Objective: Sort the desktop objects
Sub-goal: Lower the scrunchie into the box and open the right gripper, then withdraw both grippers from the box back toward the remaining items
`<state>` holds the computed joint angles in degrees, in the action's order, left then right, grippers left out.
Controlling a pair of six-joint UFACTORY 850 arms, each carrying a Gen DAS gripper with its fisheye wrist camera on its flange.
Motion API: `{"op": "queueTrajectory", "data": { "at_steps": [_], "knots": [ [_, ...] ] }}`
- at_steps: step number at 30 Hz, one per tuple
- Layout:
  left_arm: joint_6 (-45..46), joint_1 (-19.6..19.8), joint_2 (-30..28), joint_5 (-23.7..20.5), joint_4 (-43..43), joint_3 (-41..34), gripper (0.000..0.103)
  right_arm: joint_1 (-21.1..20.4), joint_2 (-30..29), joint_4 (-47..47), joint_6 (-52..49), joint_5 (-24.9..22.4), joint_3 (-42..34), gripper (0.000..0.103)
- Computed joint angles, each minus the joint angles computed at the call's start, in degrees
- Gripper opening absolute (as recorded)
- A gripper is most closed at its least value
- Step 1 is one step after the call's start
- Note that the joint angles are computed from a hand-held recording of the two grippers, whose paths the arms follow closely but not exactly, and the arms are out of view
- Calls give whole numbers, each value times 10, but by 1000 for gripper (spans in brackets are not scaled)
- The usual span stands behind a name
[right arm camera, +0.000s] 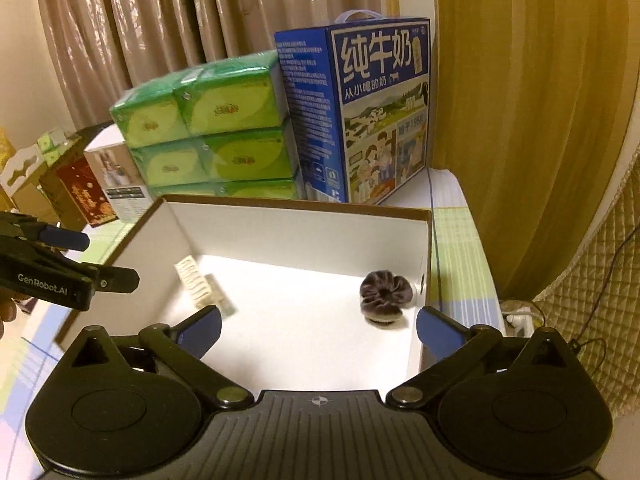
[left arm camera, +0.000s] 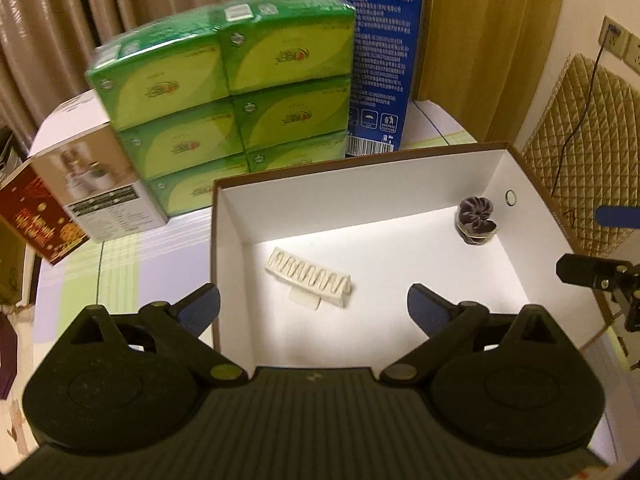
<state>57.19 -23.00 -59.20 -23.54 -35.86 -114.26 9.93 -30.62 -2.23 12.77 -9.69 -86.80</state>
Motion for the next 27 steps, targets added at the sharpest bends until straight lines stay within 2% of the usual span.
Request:
{"op": "queueTrajectory", "data": {
  "at_steps": [10, 13, 17, 22, 27],
  "knots": [
    [122, 20, 111, 54, -120, 167, 99, 23, 68, -54, 79, 10, 74, 101],
    [175, 25, 139, 70, -171, 208, 99, 33, 85, -142, 167, 12, 93, 101],
    [227, 35, 171, 69, -227, 251, 99, 44, 109, -175, 209, 21, 119, 101],
    [294, 46, 209, 75, -290, 306, 99, 62, 140, -304, 338, 21, 153, 101],
    [351, 57, 243, 75, -334, 356, 99, 77, 165, -271, 311, 21, 183, 101]
  ]
}}
